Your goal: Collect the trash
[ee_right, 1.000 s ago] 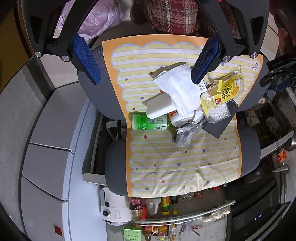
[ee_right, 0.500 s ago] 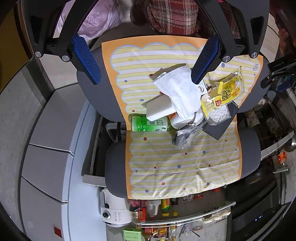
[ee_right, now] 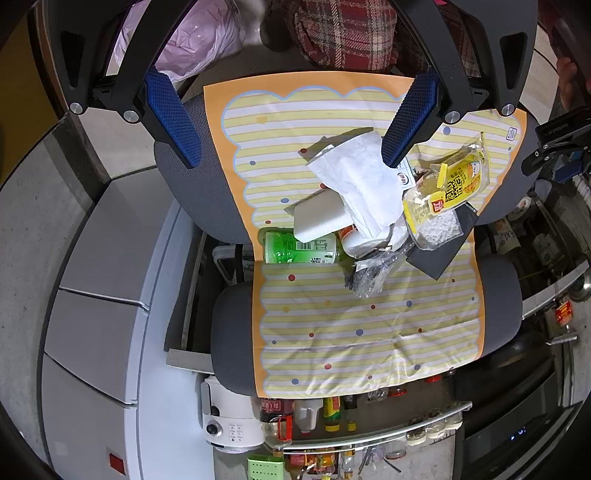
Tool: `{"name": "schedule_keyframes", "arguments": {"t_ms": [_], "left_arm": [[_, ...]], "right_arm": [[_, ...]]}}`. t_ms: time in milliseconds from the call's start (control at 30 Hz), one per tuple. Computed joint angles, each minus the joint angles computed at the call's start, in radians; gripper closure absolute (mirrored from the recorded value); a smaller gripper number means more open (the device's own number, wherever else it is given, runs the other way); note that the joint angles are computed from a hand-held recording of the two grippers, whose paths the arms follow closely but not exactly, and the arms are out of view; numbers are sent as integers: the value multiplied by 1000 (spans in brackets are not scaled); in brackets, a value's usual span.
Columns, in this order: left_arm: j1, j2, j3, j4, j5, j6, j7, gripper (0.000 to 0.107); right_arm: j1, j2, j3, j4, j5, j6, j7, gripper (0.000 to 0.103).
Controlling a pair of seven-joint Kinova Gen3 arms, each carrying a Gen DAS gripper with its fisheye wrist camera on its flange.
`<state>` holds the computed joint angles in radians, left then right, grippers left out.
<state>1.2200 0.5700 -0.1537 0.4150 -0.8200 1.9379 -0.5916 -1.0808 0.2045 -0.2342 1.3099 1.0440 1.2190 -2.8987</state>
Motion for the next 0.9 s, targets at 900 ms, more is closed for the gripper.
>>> {"name": "schedule_keyframes", "arguments": {"t_ms": [900], "left_arm": [[-163, -191, 196, 510, 81, -257, 208, 11]], "right_arm": [[71, 55, 39, 28, -70, -278, 89, 6]]}}
